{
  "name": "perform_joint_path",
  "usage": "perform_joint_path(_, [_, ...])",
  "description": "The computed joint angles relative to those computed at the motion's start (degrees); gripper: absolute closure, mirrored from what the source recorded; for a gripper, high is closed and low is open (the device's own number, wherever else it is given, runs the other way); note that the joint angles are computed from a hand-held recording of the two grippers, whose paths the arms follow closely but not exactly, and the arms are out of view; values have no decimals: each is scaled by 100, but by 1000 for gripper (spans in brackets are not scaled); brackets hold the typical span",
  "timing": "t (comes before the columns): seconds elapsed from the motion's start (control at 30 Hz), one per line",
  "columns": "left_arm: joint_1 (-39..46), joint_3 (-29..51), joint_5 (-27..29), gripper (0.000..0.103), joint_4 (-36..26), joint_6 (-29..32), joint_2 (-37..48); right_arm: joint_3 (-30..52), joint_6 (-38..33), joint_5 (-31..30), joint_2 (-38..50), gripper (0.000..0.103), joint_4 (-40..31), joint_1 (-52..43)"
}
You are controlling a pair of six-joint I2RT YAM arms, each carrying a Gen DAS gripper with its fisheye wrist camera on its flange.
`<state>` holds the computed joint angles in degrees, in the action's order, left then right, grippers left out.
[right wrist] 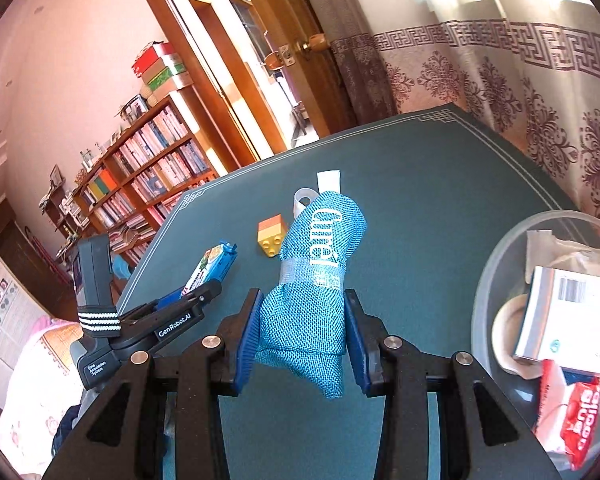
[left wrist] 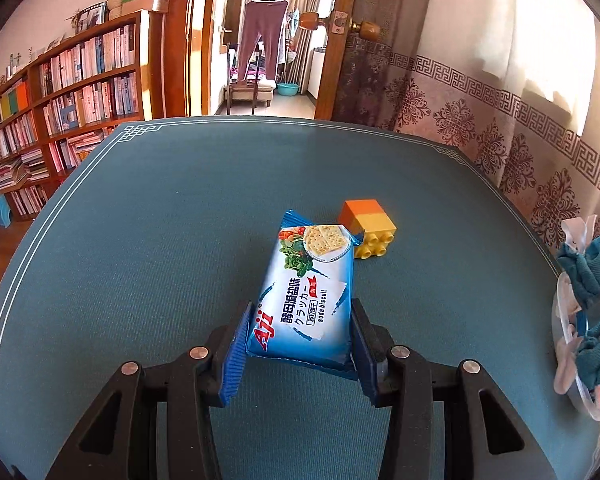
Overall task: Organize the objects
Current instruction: 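Carry the towel over the bowl with the right gripper while the left carries the packet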
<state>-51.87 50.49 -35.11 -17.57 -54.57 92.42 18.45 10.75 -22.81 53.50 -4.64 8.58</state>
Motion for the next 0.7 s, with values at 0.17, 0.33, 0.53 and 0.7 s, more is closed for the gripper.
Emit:
perform_joint_path(0.17, [-112,176,0,54,-24,127,200,6,-657,-671,-979,62,-1112,-1425])
perform_joint_path(0.33, [-146,281,32,54,-67,150,318,267,-2237,-1973,-1196,62,-2401,-3972])
perform_joint_path(0.53, [-211,505,45,54,-249,113,498,745,-4012,-2701,-134,62,-2996,-6288])
perform_joint_path(0.7, [-366,735,123,54,-393,-13,677,993,-4725,-2791,865,62,-2910,-7089])
